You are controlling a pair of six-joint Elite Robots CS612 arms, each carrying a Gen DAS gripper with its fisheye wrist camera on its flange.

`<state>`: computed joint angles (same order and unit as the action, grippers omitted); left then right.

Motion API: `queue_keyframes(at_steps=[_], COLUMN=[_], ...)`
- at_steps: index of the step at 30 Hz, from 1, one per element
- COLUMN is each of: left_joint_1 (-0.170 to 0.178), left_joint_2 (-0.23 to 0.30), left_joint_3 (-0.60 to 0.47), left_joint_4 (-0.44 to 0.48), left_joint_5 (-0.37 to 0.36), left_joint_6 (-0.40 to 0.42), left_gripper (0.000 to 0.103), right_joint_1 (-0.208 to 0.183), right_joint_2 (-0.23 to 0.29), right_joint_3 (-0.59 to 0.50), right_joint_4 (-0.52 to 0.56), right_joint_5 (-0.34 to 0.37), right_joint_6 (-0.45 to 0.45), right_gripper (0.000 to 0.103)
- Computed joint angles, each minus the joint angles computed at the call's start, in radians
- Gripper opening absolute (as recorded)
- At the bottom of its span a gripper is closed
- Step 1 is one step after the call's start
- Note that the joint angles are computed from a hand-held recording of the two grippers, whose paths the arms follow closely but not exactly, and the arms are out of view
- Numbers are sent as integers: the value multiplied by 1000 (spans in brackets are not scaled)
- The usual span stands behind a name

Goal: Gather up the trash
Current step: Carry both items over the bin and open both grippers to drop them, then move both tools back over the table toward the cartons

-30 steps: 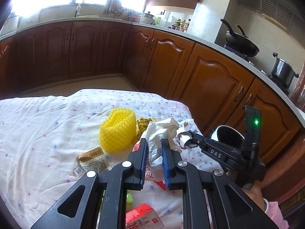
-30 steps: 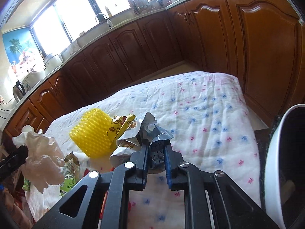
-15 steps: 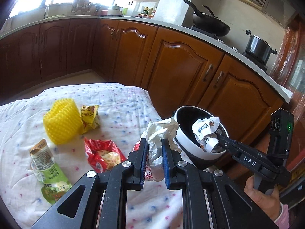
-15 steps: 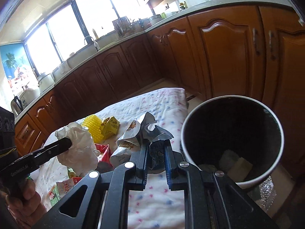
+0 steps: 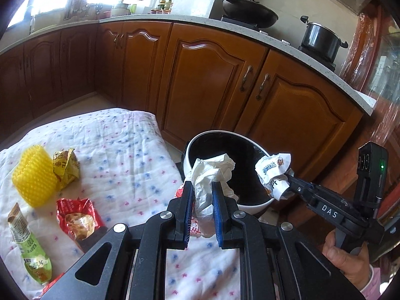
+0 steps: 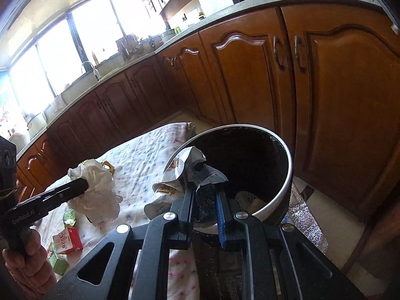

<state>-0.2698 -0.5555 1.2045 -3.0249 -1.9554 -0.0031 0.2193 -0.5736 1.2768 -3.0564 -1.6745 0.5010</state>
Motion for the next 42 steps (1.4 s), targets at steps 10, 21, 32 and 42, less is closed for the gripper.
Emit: queue_keyframes(at_steps=[10, 21, 32, 42], left_joint_1=[-39, -65, -68, -36], left_joint_2=[72, 158, 178, 81], left_joint_3=[-181, -356, -383, -158], left_joint_4=[182, 340, 364, 161], left_joint_5=[21, 43, 45, 32], left_joint_6=[51, 70, 28, -46], left_gripper=[14, 15, 46, 48], right_joint_1=[-31, -49, -60, -38], right_joint_2=[11, 23, 32, -4], right_joint_3=[-41, -81, -80, 20], right_joint_4=[85, 199, 191, -6], right_joint_5=[18, 12, 31, 22], right_joint_6=[-13, -44, -28, 36], right_gripper=[15, 19, 54, 66])
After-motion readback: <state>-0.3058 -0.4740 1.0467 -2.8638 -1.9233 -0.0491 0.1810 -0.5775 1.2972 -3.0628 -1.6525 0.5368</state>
